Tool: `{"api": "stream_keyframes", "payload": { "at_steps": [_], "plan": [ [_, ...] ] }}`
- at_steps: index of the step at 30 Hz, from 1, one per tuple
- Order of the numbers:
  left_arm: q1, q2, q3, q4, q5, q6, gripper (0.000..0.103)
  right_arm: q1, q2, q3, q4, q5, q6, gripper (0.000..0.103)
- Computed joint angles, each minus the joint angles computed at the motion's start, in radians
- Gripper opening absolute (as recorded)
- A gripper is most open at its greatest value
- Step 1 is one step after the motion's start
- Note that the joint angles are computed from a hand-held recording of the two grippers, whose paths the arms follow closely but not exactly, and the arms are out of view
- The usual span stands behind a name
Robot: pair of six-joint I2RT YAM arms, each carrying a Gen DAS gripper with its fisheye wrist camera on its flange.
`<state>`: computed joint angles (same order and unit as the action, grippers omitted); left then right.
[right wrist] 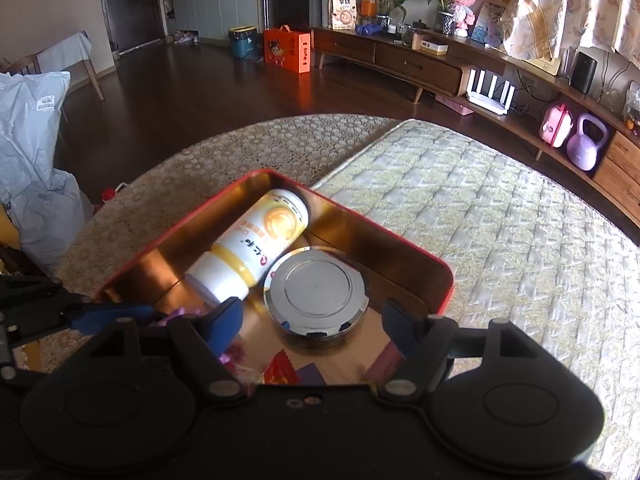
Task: Organize rigid objects
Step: 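Carry the purple toy into the red tin with the left tool while the right tool places the metal tin, then withdraw both open tools from the red tin toward the remaining items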
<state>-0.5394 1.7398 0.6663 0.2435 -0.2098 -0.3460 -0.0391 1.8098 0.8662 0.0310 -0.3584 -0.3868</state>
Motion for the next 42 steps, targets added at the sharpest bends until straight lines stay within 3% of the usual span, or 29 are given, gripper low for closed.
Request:
{"api": "stream_keyframes", "payload": {
  "at_steps": [11, 16, 25, 33, 37, 40, 42],
  "plan": [
    [-0.067, -0.108, -0.031, -0.064, -0.043, -0.036, 0.043, -0.107, -0.219, -0.101, -0.101, -0.109, -0.061, 0.078],
    [-0.115, -0.157, -0.043, -0.094, -0.079, -0.057, 0.048, -0.179, -0.301, -0.136, -0.161, -0.168, -0.105, 0.080],
    [-0.219, -0.211, -0.041, -0.143, -0.143, -0.101, 0.052, -0.382, -0.408, -0.171, -0.291, -0.299, -0.277, 0.086],
    [-0.302, -0.198, -0.027, -0.145, -0.180, -0.152, 0.066, -0.623, -0.361, -0.137, -0.374, -0.390, -0.431, 0.094],
    [-0.341, -0.166, -0.008, -0.136, -0.191, -0.182, 0.067, -0.739, -0.293, -0.119, -0.399, -0.422, -0.529, 0.100],
    [-0.376, -0.131, 0.016, -0.128, -0.227, -0.210, 0.078, -0.805, -0.238, -0.103, -0.427, -0.432, -0.607, 0.103],
    [-0.397, -0.105, 0.034, -0.117, -0.245, -0.223, 0.080, -0.841, -0.199, -0.094, -0.437, -0.435, -0.660, 0.103]
  ]
}}
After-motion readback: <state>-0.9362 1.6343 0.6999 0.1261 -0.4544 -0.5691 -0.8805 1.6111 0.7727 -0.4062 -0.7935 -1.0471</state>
